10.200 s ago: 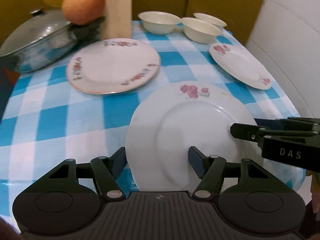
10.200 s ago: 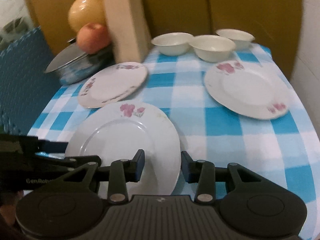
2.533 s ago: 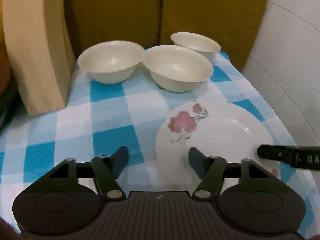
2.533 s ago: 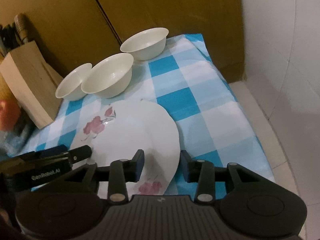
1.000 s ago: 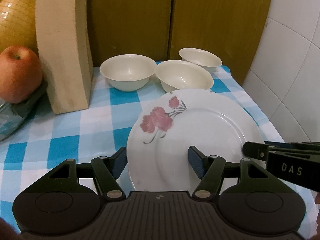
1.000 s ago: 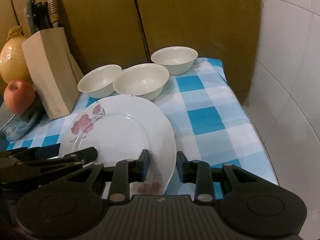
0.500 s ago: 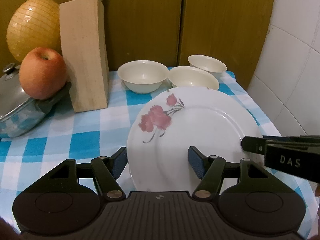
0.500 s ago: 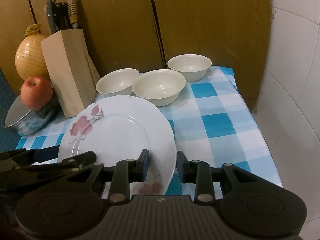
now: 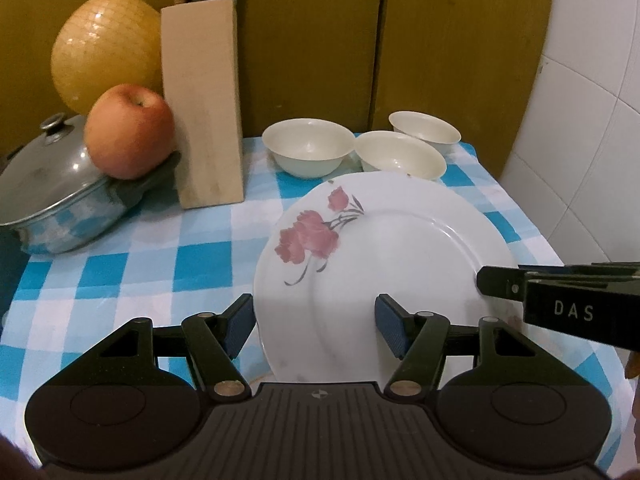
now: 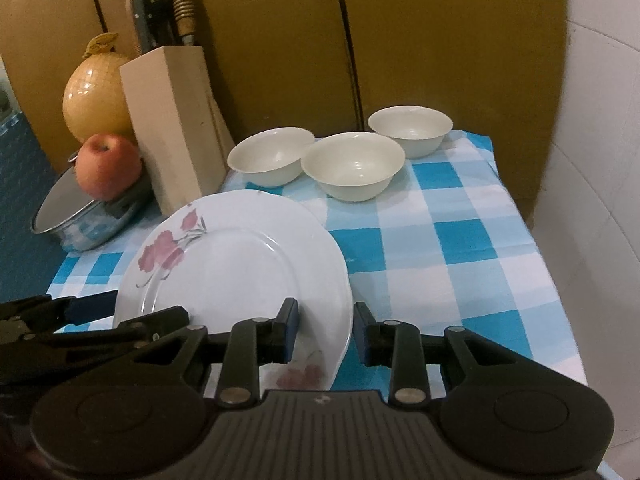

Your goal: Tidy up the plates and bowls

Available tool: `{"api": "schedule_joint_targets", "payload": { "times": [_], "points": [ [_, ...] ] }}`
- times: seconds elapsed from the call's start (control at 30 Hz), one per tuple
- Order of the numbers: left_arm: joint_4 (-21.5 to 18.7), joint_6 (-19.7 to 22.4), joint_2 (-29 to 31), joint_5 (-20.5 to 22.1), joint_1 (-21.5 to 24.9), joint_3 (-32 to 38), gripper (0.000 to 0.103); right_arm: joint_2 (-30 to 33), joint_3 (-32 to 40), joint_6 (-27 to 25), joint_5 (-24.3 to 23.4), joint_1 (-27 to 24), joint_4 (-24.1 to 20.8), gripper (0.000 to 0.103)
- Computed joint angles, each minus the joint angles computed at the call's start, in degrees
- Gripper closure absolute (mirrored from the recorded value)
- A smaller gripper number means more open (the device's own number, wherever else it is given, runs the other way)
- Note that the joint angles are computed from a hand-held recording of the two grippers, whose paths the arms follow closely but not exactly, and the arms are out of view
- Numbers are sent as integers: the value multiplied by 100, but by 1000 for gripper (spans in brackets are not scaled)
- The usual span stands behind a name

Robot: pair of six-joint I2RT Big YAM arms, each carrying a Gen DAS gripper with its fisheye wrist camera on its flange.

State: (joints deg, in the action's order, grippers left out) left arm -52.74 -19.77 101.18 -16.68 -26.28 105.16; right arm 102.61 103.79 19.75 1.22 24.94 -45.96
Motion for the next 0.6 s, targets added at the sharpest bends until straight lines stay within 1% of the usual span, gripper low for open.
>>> {"api": "schedule_joint_targets", "payload": {
  "times": [0.6],
  "points": [
    [-51,-90,-523,-305,-44,-651,32,-230,-334,-108,-165,230,42,77]
  ]
}}
